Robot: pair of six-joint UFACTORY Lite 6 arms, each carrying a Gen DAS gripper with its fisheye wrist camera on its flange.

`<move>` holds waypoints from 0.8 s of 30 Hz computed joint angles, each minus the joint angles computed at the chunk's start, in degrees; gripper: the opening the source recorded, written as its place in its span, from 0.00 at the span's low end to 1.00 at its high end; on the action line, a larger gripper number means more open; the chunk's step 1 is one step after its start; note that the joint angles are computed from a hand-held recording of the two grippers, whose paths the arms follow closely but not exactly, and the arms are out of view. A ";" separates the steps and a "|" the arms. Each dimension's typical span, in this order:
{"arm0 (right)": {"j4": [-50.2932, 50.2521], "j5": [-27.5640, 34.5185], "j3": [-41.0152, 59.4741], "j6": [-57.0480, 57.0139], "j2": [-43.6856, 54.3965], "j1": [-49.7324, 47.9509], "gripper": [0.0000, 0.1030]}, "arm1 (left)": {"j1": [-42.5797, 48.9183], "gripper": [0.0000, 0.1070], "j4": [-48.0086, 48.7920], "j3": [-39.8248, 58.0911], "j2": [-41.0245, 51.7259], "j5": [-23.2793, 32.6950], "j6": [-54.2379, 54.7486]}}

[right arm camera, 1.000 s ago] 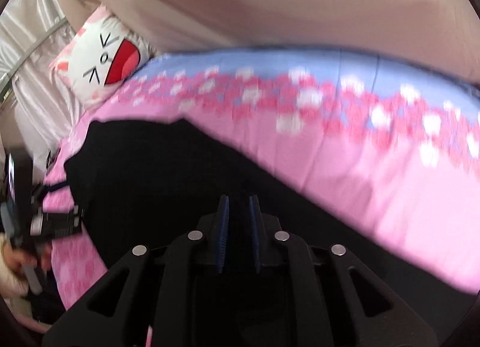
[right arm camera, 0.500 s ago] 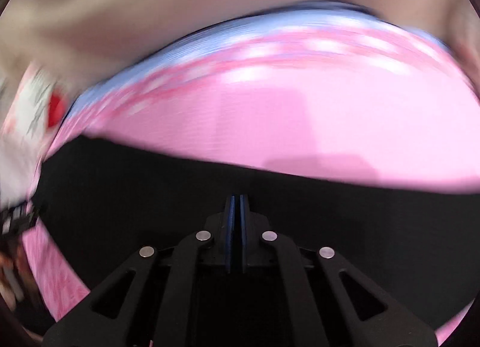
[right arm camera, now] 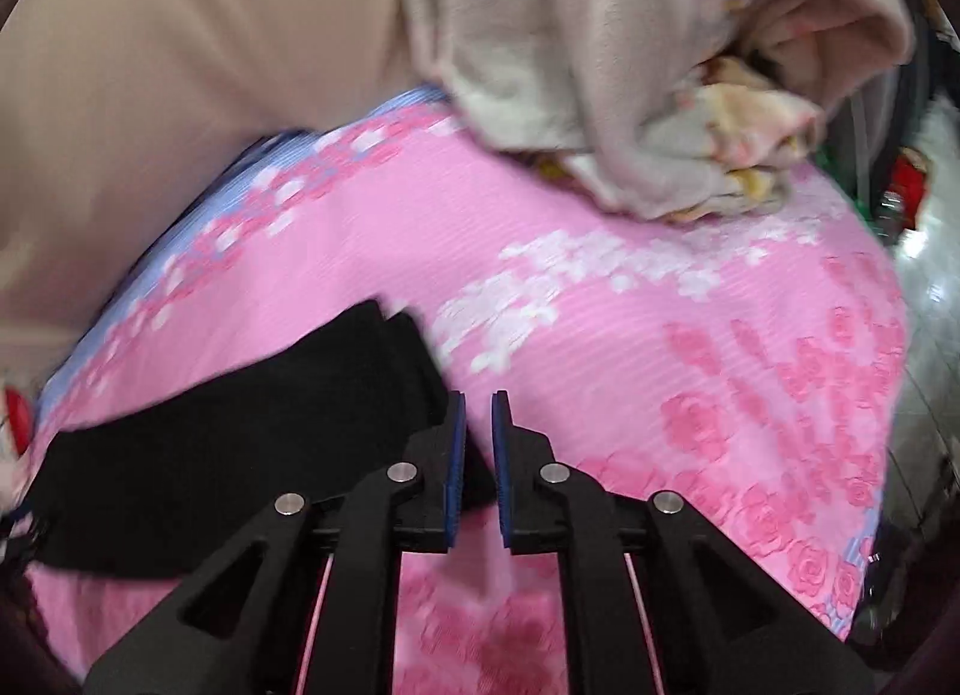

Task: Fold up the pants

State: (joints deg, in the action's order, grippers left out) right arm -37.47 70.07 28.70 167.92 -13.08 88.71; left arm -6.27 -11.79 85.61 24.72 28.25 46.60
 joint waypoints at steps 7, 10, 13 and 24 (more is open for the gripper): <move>-3.11 -4.36 -3.92 5.66 0.41 3.88 0.10 | -7.55 0.83 3.88 -6.84 -6.24 -1.20 -6.41; -2.98 -3.08 -3.92 6.69 0.37 5.32 0.23 | -9.26 0.83 5.40 -9.78 -8.61 -1.64 -8.64; -3.88 -3.25 -3.73 6.44 0.44 5.93 0.35 | -10.83 0.83 7.19 -12.08 -10.38 -1.79 -11.34; -11.18 -12.74 -6.39 2.50 1.84 -0.05 0.15 | -13.44 0.83 11.66 -14.49 -13.00 -2.37 -17.34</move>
State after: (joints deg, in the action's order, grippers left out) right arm -48.65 57.33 22.31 170.42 -11.25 88.65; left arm -19.71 -0.13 71.12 11.72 25.88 29.26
